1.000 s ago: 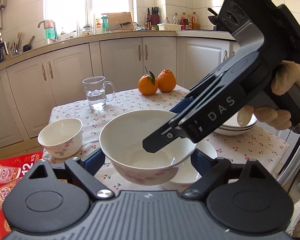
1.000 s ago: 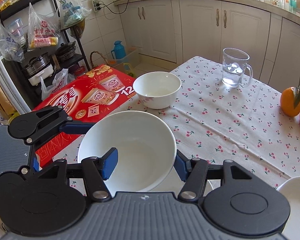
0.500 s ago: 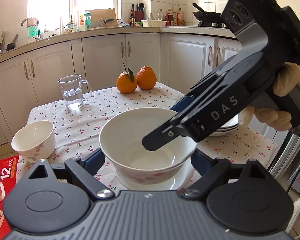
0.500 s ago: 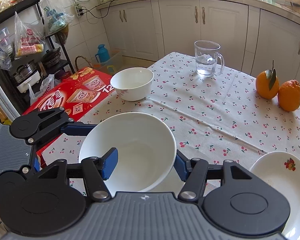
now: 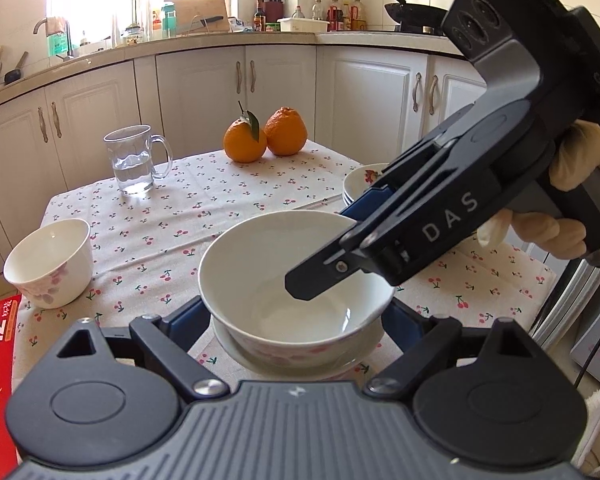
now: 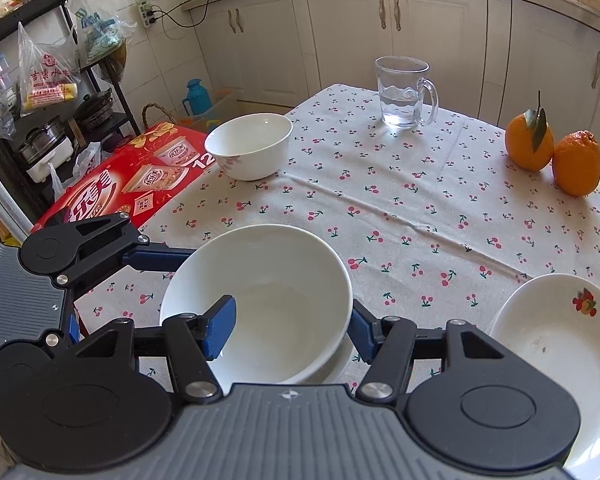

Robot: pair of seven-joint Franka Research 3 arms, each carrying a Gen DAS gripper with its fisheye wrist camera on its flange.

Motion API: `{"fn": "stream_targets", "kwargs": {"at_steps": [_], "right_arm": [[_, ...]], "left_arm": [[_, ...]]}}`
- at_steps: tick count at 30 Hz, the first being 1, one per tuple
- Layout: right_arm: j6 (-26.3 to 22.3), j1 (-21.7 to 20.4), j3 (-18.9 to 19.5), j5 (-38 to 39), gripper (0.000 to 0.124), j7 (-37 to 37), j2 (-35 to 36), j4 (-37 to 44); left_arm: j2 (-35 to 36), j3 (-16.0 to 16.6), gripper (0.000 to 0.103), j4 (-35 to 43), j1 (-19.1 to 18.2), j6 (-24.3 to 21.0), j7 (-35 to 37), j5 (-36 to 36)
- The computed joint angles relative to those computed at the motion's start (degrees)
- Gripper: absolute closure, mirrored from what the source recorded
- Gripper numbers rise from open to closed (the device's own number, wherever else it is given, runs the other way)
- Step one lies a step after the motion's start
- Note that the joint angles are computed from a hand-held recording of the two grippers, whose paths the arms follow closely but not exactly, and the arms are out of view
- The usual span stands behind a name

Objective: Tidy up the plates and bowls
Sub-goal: 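Lift the bowl with the right tool and carry it over the placed bowl, then lower the held bowl into the placed bowl and open the right tool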

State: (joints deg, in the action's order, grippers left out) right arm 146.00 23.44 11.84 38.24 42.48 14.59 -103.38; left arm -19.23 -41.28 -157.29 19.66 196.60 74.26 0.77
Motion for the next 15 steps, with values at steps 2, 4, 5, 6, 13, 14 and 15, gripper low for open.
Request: {"fn": "stream_targets", "kwargs": {"at_steps": [2, 4, 5, 6, 13, 14, 15], "right_arm": [[-0.2, 0.0, 0.0, 0.0, 0.058, 0.2, 0.1, 0.0], [-0.3, 0.0, -0.1, 0.0, 0.058, 0.2, 0.3, 0.2], [-0.2, 0.0, -0.1, -0.2, 0.058, 0.2, 0.4, 0.2], [-0.1, 0.0, -0.1, -0.2, 0.058, 0.3, 0.4, 0.2], [0.1, 0.0, -0.1, -0.6, 0.058, 0.6, 0.8, 0.4], [0.2, -0.1, 0.0, -0.5, 0.058, 0.5, 0.8, 0.3], [0.2, -0.1, 0.0, -0.3, 0.058, 0.4, 0.8, 0.2]], "left_arm": [[0.1, -0.1, 0.011, 0.1, 0.0, -0.2, 0.1, 0.0], [0.3, 0.1, 0.011, 0.1, -0.1, -0.3, 0.0, 0.0], [0.4, 0.1, 0.011, 0.2, -0.1, -0.4, -0.1, 0.0], [0.4, 0.2, 0.011, 0.2, -0.1, -0.4, -0.1, 0.0], [0.9, 0.3, 0.011, 0.4, -0.2, -0.6, 0.1, 0.2], [1.1, 0.4, 0.011, 0.4, -0.3, -0.7, 0.1, 0.3], [1.4, 0.7, 0.011, 0.4, -0.6, -0.7, 0.1, 0.4]]}}
